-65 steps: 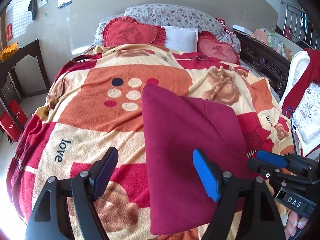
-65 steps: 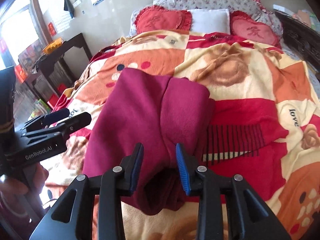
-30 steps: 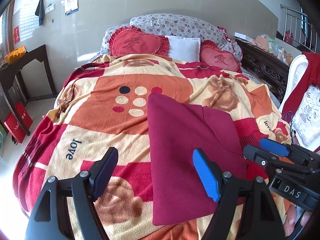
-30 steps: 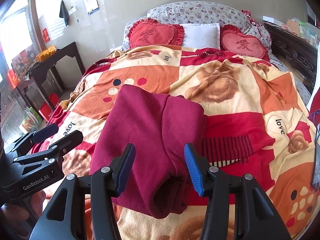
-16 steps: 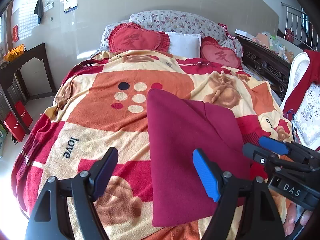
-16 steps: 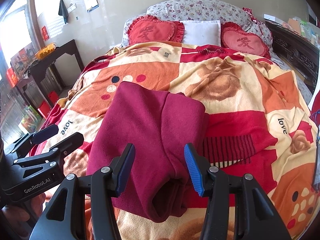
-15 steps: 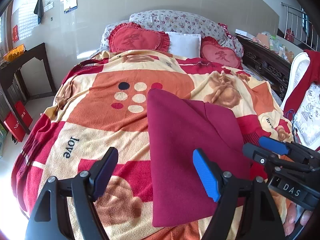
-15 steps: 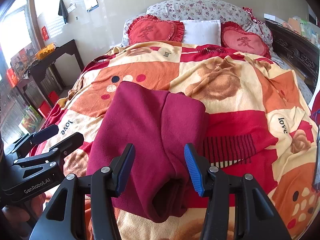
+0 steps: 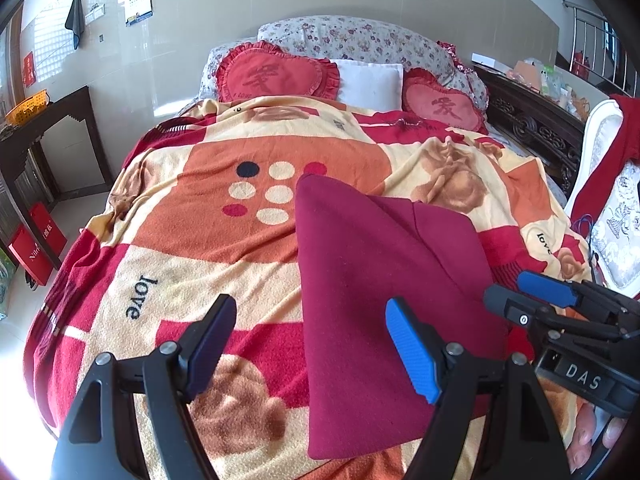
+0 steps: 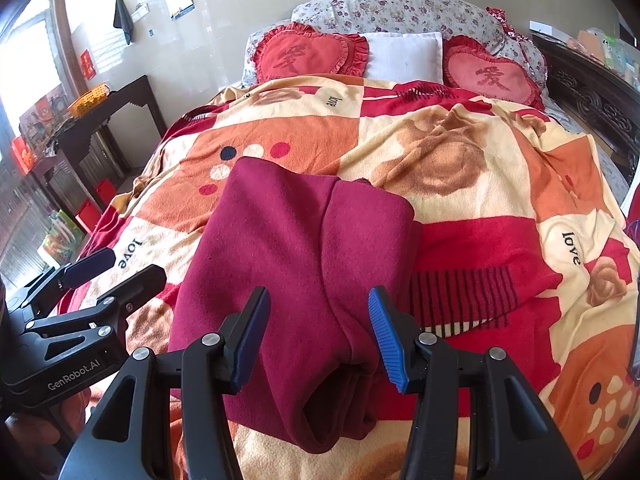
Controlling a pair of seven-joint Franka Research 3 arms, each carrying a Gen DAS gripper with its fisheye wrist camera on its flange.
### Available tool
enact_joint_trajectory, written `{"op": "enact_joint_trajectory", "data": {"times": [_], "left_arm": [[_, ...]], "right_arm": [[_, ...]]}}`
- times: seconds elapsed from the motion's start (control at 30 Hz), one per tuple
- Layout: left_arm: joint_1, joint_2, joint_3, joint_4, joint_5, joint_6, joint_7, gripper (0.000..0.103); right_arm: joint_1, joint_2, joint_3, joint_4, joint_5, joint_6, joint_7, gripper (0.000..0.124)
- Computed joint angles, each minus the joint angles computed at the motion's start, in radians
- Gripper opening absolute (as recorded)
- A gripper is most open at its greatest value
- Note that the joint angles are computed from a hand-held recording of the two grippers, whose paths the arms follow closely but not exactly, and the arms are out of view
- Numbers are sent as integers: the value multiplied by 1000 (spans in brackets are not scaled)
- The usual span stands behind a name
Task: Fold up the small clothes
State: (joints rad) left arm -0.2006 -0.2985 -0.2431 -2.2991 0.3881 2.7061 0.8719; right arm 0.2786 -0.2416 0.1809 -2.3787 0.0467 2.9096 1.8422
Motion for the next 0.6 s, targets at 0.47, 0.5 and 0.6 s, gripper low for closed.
{"op": "enact_joint_trajectory", "data": {"times": [0.47, 0.5, 0.6], "left_arm": [[-2, 5, 2, 3, -2, -2, 2, 81], [-2, 8, 2, 4, -2, -1, 4, 81], [-3, 17, 6, 9, -7, -1, 13, 81]], "right_arm": [[8, 14, -6, 13, 5, -11, -1, 34], [10, 14, -9, 12, 9, -11, -4, 34], [11, 16, -12, 12, 16, -15, -8, 34]]}}
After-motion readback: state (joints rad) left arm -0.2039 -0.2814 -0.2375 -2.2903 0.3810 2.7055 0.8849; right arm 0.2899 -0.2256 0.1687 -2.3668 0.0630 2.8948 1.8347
